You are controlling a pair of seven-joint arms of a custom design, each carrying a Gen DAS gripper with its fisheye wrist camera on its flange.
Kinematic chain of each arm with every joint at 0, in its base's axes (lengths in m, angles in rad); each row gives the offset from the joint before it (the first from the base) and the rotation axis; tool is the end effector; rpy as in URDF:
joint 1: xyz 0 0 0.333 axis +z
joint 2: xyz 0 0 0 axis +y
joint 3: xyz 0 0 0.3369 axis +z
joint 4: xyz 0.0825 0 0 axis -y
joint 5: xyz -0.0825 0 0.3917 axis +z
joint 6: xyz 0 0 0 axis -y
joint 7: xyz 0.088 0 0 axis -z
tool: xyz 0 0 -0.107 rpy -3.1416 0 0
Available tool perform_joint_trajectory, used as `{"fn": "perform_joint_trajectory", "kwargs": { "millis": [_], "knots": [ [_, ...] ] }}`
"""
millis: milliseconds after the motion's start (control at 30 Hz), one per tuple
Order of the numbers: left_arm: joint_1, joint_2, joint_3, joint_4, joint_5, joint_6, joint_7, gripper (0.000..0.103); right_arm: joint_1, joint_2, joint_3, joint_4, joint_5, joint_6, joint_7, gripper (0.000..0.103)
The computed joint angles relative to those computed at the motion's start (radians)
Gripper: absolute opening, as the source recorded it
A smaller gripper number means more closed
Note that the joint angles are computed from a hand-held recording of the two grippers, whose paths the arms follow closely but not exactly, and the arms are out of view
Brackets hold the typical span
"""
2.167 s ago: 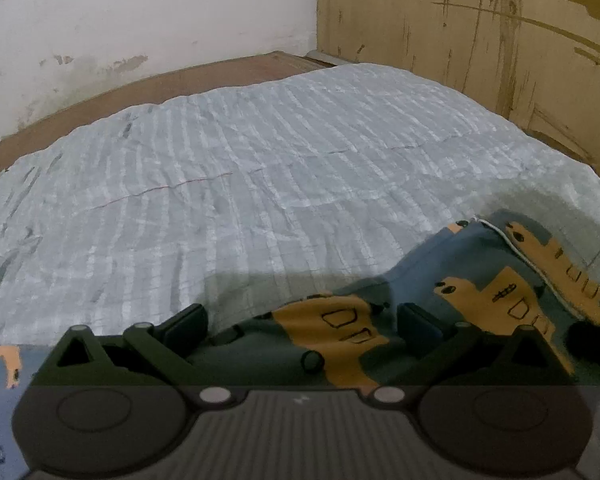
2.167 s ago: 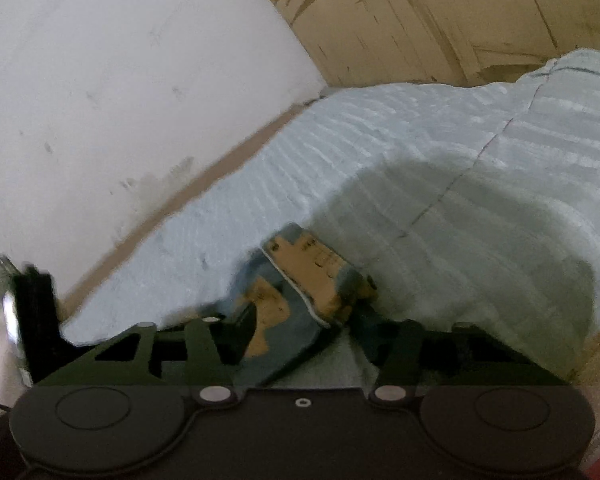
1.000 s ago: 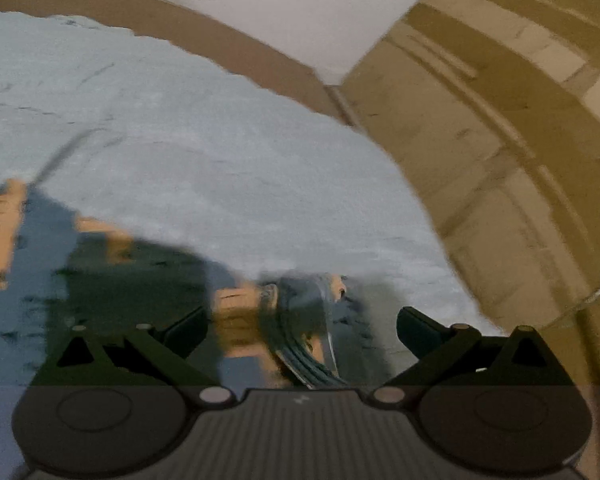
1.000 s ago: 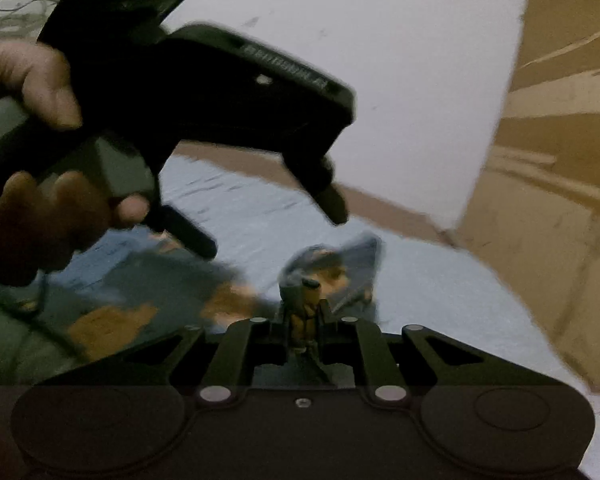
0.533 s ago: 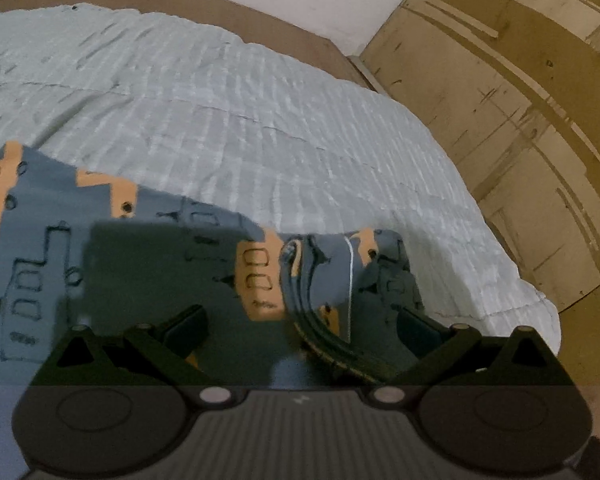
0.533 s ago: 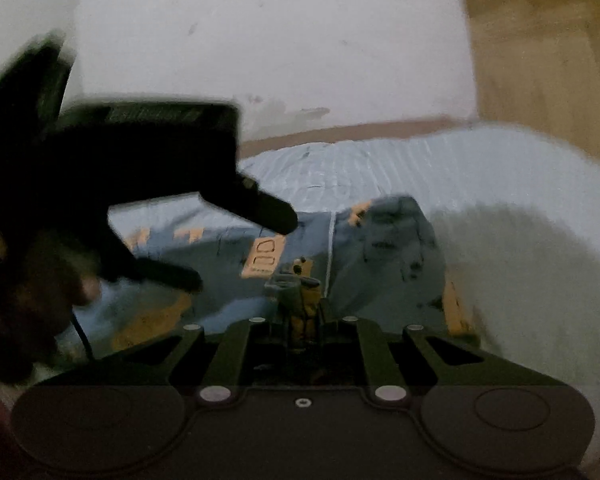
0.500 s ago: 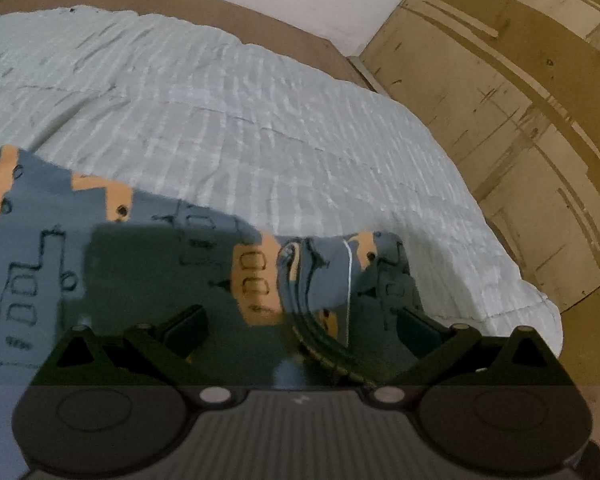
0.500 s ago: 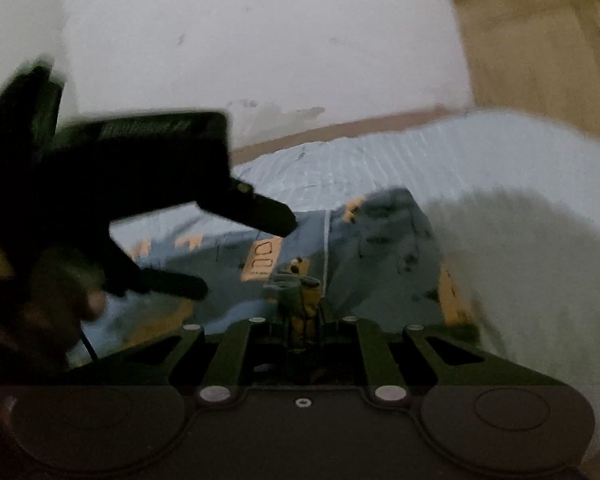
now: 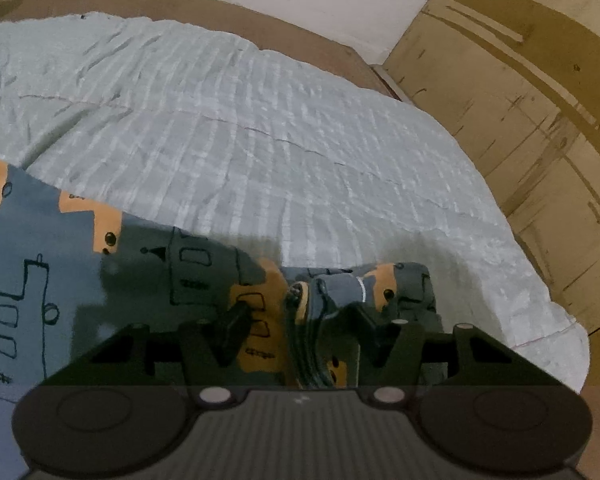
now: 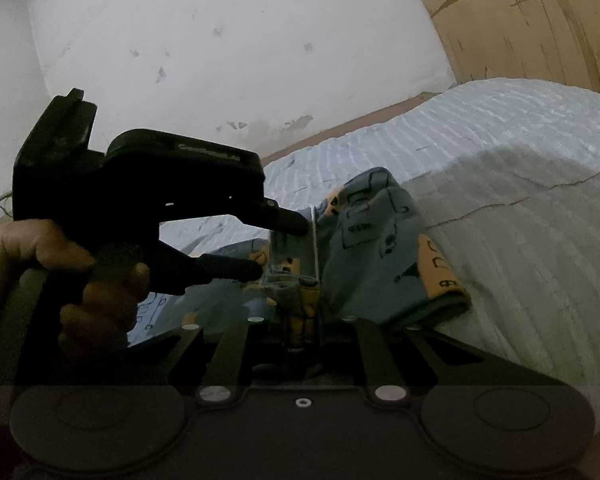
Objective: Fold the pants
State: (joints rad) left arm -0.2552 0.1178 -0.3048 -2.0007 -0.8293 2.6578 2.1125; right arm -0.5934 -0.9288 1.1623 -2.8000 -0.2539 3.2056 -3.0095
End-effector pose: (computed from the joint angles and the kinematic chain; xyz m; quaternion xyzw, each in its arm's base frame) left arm 0.5428 -0.3085 0.4725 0.4937 -0.7829 0.3765 0.0391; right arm 0.3328 0.2426 0.4051 -0.3655 0.7649 -0.3078 0.4319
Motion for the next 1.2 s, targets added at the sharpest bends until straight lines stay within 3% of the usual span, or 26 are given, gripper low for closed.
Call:
{"fn": "perform_joint_trajectory", "kwargs": {
  "millis": [333,400,467,667,900,1200],
  "knots": [
    [-0.024,-0.016,-0.002,-0.029,0.078,0.054,-0.056,0.055,0.009,0.0,-0.004,-0.003,-0.001,-0.004,0.003,0.012],
    [-0.028,-0.016,0.0,-0.031,0.104,0.062,-0.078,0.049,0.008,0.008,-0.007,-0.004,0.0,-0.001,0.006,0.012],
    [-0.026,-0.016,-0.002,-0.029,0.102,0.052,-0.082,0.036,0.01,0.011,-0.01,-0.004,0.001,-0.003,0.008,0.012],
    [-0.032,-0.029,-0.003,-0.039,0.115,0.068,-0.1,0.016,0.013,0.022,-0.016,0.008,-0.004,-0.025,0.01,0.012],
    [-0.043,-0.043,-0.004,-0.032,0.119,0.079,-0.15,0.01,0.024,0.041,-0.052,0.018,-0.006,-0.039,0.028,0.013],
    [-0.03,-0.115,0.039,0.012,0.062,-0.027,-0.063,0.009,0.078,-0.031,-0.12,0.065,-0.071,-0.121,-0.004,0.013]
  ]
}}
